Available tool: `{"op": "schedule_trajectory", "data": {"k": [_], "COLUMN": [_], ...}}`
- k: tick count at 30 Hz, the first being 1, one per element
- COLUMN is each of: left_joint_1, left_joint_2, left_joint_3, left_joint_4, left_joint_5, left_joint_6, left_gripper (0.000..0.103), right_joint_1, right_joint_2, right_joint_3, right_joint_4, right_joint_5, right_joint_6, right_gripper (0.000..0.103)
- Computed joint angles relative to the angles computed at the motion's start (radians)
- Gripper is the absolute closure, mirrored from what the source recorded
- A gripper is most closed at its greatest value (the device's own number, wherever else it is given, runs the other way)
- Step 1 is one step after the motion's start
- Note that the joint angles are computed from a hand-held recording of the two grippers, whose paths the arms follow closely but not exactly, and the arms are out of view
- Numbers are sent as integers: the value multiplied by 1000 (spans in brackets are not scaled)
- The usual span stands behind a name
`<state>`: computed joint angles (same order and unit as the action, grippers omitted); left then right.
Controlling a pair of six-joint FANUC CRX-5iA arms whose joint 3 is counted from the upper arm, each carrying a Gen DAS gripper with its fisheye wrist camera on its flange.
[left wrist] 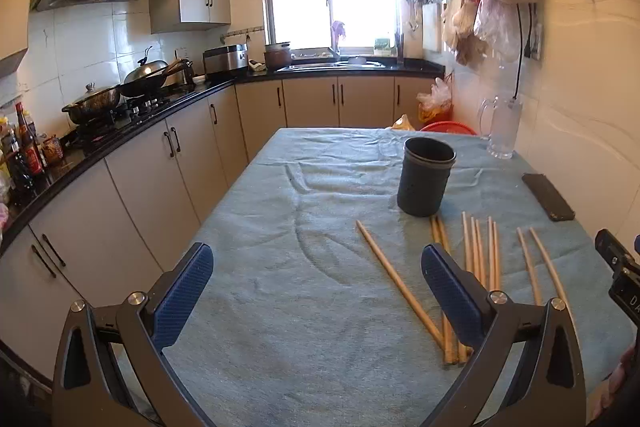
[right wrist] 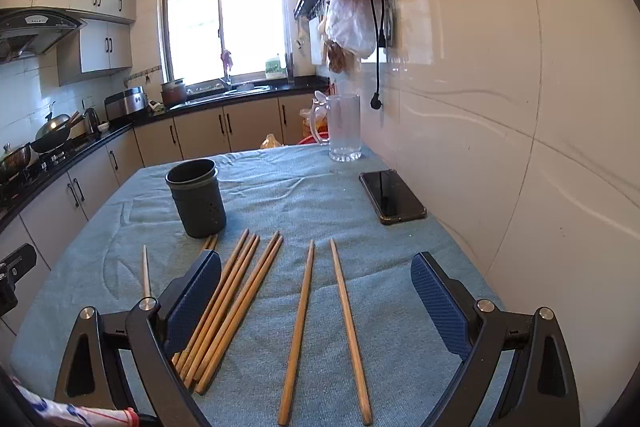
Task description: Organize utensils
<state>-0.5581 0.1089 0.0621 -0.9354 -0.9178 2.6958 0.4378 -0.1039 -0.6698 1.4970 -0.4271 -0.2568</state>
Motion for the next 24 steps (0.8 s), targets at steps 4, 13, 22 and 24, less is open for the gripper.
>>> {"op": "schedule_trajectory", "data": {"k": [4,13,22,24], "left_joint_1": [-4,-26,-20,-18], "left_joint_2": [-8,-8,-2,2], "left_joint_3": [-3,-2,4,7], "left_joint_4": [1,-18,-3,0], "left_joint_5": [-4,-23,-33,-40], "left_joint_6": [0,9,0,-3], "left_gripper": [0,0,0,0], "right_joint_1": [-3,-8,-10,-8], "right_joint_2": [-13,-28,-29,-27], "right_joint_3": [-15,-33,-41,-40], "right_joint_4": [56,106,121,121], "right_joint_5": [-6,-6,0,-3], "right_joint_6": [-41,-73,-88,-84], "right_gripper": [5,5,5,5]}}
